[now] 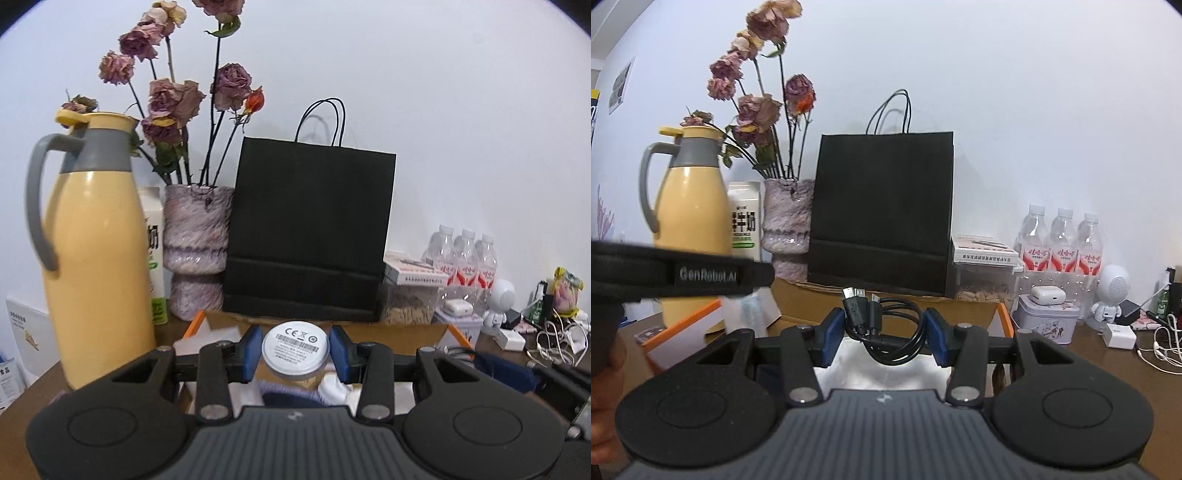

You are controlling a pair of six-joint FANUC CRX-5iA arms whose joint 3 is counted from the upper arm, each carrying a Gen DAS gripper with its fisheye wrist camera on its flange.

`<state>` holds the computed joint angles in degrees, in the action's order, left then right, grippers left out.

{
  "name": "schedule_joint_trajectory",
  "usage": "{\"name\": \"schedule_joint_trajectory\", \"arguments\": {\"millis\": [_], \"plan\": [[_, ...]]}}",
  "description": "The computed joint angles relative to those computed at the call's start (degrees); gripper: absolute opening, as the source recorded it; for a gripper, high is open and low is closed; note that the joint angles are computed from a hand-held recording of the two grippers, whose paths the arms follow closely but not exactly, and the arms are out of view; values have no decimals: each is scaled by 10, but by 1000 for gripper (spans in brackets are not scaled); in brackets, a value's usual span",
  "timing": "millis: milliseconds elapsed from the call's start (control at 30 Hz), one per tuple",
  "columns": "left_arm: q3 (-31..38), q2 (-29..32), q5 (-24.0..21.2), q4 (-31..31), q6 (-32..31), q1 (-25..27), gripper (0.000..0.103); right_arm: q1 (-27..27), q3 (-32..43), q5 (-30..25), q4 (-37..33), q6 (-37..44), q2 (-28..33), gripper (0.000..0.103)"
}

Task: Organize objects
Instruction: 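Carry the tin lid and black cable over the box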

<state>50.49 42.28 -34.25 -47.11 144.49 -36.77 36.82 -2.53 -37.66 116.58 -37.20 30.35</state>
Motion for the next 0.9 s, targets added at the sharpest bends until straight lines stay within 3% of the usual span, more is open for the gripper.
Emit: {"name": "schedule_joint_trajectory", "arguments": {"millis": [300,500,567,633,700,767,900], "plan": [[87,65,10,68,-93,25,38,-26,51,44,-17,35,31,48],[82,70,36,79,-107,33,39,-20,66,54,-83,79,43,49],[86,72,28,71,-103,30,48,-13,70,45,-107,103,47,53],[84,68,21,37,-65,24,84,-7,70,25,-108,105,50,75],[76,60,19,-11,-12,15,103,-7,64,13,-86,89,48,91],[63,51,24,-50,33,9,103,-7,58,3,-62,74,45,103],[57,46,23,-63,49,6,103,-5,54,-9,-45,72,42,103]]}}
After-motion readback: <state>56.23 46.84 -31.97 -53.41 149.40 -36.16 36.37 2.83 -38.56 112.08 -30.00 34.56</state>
